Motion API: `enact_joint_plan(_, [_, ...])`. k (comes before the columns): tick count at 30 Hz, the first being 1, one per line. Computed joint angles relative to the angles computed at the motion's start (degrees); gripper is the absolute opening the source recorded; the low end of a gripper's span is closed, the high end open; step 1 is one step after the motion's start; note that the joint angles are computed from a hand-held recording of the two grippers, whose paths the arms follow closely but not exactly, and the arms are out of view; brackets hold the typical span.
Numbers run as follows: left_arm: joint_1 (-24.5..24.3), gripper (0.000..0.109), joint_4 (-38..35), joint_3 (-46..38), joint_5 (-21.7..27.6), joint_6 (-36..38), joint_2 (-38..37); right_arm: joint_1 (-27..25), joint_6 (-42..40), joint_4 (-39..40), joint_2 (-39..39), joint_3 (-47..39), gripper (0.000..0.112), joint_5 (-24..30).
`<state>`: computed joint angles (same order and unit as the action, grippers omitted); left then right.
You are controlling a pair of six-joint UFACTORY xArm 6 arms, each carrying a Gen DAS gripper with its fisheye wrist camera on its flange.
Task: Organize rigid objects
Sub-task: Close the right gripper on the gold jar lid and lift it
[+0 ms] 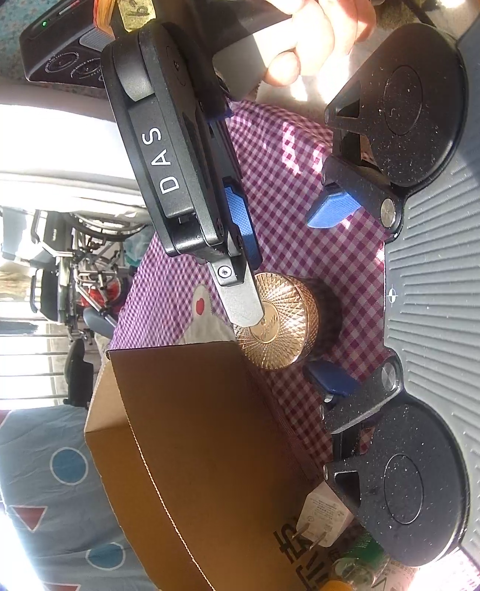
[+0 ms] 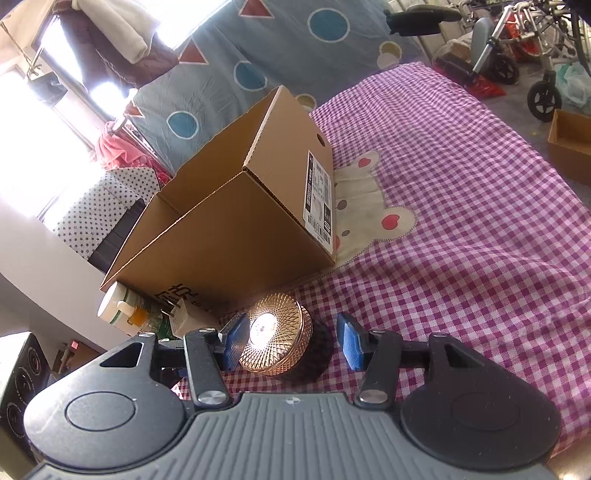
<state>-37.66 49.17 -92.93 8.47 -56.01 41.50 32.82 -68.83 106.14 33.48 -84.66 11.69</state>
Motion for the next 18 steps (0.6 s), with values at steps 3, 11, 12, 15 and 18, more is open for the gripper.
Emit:
enact_joint_plan(3, [0.0,0.075,-2.4,-2.3,0.9,2.0,1.7,0.0,0.8,-0.5,0.0,0.2,0.056,0.2])
enact_joint_plan(11, [0.5,0.065,-6.0,-4.7,1.0,3.7,3.7,0.6,5.7,-4.5,1.9,-1.8,0.055,-0.4])
enact_joint_plan(12, [0.6,0.064,-6.2,-4.7,1.0,3.7,3.8,0.5,5.9,-4.5,2.2,-2.2,0.055,-0.2])
enact_joint_plan(15, [0.4,0.058,-7.7,-6.4,2.5,4.5,4.7,0.4,7.4,-5.2,3.0,-3.0,0.051,0.1])
enact_joint_plan(18, [0.1,0.058,-11.6,-7.9,3.9,7.2,5.4,-0.3,7.9,-4.5,3.3,-3.3,0.048,1.8])
